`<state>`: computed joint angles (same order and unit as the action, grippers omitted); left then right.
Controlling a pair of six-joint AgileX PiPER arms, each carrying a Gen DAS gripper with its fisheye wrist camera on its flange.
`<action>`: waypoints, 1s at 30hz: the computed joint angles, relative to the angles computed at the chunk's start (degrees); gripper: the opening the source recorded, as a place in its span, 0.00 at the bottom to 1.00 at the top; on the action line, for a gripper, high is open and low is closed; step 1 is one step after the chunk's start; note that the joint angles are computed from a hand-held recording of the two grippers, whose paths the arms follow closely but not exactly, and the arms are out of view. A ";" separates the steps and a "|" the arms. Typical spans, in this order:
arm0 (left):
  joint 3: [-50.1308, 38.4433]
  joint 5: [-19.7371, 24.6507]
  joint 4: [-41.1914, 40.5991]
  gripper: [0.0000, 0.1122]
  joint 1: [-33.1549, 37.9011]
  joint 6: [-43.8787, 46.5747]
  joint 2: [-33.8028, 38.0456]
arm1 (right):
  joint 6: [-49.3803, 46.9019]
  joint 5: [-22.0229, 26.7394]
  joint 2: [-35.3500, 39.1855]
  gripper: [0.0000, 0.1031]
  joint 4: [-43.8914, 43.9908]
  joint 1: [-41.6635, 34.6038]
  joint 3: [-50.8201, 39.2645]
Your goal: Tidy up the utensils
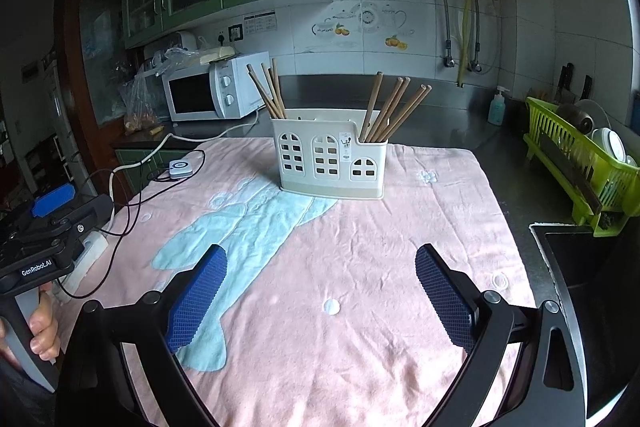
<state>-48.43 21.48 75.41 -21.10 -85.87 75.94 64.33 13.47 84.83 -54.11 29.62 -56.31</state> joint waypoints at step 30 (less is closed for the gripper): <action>0.54 -0.53 -3.32 0.88 0.13 2.80 1.24 | -0.26 -0.63 1.58 0.90 1.12 0.83 0.26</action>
